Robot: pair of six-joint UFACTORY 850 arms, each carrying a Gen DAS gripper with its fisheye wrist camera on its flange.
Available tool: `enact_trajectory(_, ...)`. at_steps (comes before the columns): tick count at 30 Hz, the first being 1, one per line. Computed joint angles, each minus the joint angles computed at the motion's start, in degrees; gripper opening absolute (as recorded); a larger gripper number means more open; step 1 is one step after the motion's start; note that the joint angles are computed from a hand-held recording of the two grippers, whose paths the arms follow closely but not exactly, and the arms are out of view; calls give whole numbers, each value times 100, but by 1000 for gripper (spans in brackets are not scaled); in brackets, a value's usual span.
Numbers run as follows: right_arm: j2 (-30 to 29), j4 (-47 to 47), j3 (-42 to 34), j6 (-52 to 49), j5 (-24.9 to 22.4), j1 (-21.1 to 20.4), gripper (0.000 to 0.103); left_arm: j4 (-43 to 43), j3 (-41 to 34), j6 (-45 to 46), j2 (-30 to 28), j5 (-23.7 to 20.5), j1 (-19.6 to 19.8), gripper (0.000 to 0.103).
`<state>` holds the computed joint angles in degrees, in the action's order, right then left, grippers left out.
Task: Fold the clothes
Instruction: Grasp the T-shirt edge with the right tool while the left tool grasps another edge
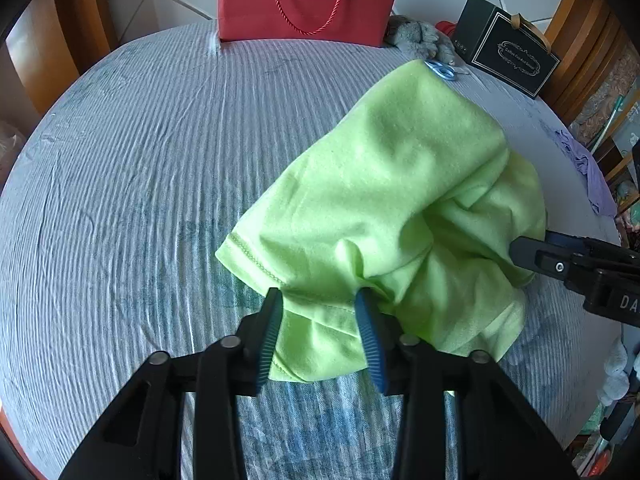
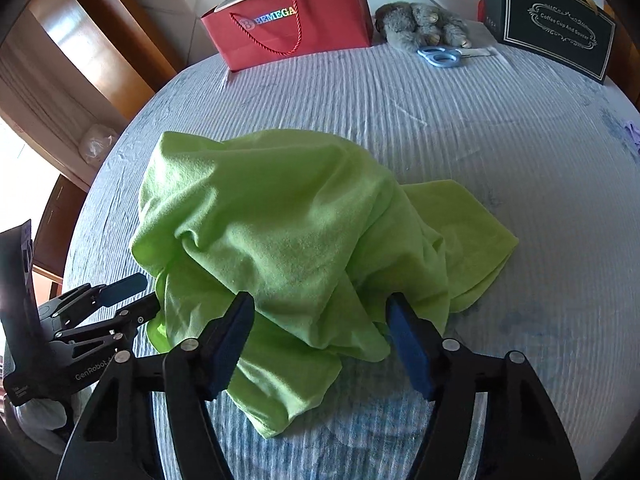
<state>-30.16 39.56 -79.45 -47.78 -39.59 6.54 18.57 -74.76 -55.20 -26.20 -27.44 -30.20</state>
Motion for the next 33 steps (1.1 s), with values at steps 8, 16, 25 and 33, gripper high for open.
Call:
enact_trajectory(8, 230, 1013, -95, -894, 43, -206, 6, 1012, 2, -641, 428, 315, -56, 3)
enact_trajectory(16, 1087, 1644, 241, -1258, 354, -745, 6, 1113, -62, -267, 490, 266, -172, 61)
enact_trajectory(25, 1091, -268, 834, 587, 107, -1479, 9, 197, -499, 812, -121, 541, -243, 61)
enact_trajectory(33, 1273, -194, 978, 267, 162, -1748, 57, -1274, -1323, 1907, -943, 166, -237, 18)
